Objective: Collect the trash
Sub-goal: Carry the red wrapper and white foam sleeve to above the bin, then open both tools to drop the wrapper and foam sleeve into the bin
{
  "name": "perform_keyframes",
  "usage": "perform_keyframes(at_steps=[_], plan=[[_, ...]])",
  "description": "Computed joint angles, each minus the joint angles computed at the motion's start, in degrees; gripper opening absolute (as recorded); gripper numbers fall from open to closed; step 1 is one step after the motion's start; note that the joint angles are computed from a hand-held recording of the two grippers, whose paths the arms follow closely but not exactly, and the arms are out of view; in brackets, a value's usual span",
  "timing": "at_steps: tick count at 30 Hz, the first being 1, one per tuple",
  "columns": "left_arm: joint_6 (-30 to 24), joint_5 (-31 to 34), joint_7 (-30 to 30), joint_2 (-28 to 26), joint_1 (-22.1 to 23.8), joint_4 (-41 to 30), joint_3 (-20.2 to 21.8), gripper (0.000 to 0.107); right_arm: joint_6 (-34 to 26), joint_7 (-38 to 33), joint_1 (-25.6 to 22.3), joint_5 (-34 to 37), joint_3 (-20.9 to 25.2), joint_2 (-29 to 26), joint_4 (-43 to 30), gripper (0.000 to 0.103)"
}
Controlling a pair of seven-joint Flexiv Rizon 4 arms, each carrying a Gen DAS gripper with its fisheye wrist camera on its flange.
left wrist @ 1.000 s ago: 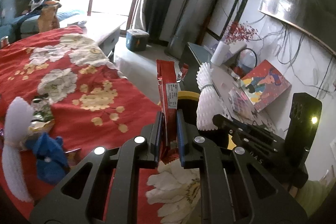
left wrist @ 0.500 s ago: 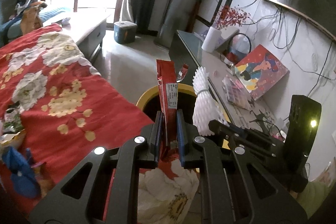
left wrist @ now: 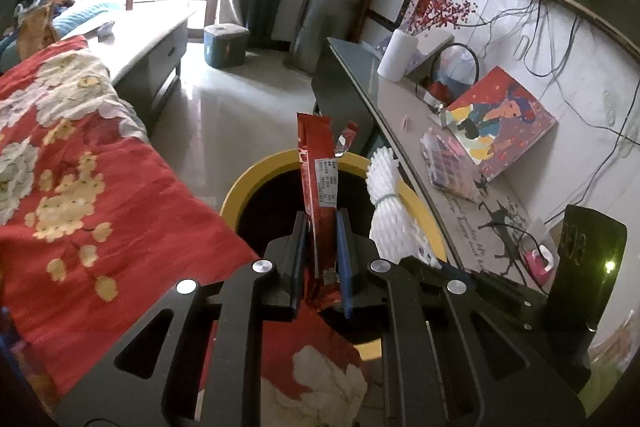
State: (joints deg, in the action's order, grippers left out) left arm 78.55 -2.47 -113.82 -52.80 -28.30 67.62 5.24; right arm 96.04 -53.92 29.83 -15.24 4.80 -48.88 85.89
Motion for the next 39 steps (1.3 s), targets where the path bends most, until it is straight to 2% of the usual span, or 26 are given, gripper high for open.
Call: perform_keyframes(at_steps=[2, 3, 4, 5, 6, 7, 8, 9, 11, 13, 14, 16, 25, 39], plan=[[-1.01, -0.25, 0.30, -0.70, 0.24, -1.17, -0.27, 0.019, -0.32, 0.62, 0.13, 0.49, -0.51, -0.07, 0.02, 0.026], [-1.36, -0.32, -0.15, -1.04, 0.10, -1.67, 0.08, 0.034, -0.43, 0.83, -0.02, 0.66, -0.38, -0.12, 0.02, 0.030], [-1.07, -0.50, -0.27, -1.21, 0.40, -1.69, -0.36, 0.043, -0.54, 1.12, 0.00, 0.83, -0.56, -0.16, 0.01, 0.037], [-0.94, -0.64, -0.32, -1.31, 0.60, -1.72, -0.63, 0.044, -0.54, 1.48, 0.29, 1.03, -1.12, -0.14, 0.08, 0.040], [-0.62, -0.68, -0.78, -1.25, 0.53, -1.50, -0.40, 0.050, -0.21, 1.86, 0.63, 1.27, -1.76, -0.09, 0.28, 0.041], [-0.25, -0.67, -1.31, -1.16, 0.38, -1.28, -0.04, 0.062, 0.05, 2.10, 0.68, 1.41, -1.99, -0.07, 0.38, 0.041], [0.11, -0.66, -1.83, -0.98, 0.26, -0.92, 0.27, 0.069, 0.10, 2.34, 0.77, 1.49, -2.24, -0.06, 0.37, 0.042], [1.13, -0.64, -2.62, -0.60, 0.15, -0.12, 0.62, 0.076, 0.23, 2.72, 1.14, 1.66, -2.87, -0.02, 0.47, 0.046], [2.35, -0.74, -3.32, -0.05, 0.11, 0.91, 0.85, 0.080, 1.04, 3.71, 2.39, 2.25, -4.89, 0.17, 1.06, 0.054], [3.55, -0.69, -4.31, 0.61, -0.37, 1.96, 1.79, 0.092, 1.75, 4.73, 4.00, 2.87, -7.34, 0.42, 1.72, 0.058], [4.38, -0.61, -4.88, 0.85, -0.75, 2.40, 2.40, 0.092, 1.99, 4.99, 4.40, 2.99, -7.95, 0.51, 1.91, 0.058], [5.48, -0.48, -6.08, 1.56, -1.75, 3.49, 4.00, 0.092, 2.64, 5.53, 5.69, 3.35, -9.81, 0.78, 2.43, 0.067], [8.09, 0.37, -10.03, 3.93, -5.45, 6.93, 9.58, 0.092, 7.74, 4.93, 13.30, 7.40, -19.36, 2.24, 5.52, 0.082], [11.58, 2.90, -19.20, 7.09, -15.55, 13.22, 24.72, 0.092, 10.79, -1.06, 20.17, 14.45, -25.00, 4.67, 7.84, 0.090]])
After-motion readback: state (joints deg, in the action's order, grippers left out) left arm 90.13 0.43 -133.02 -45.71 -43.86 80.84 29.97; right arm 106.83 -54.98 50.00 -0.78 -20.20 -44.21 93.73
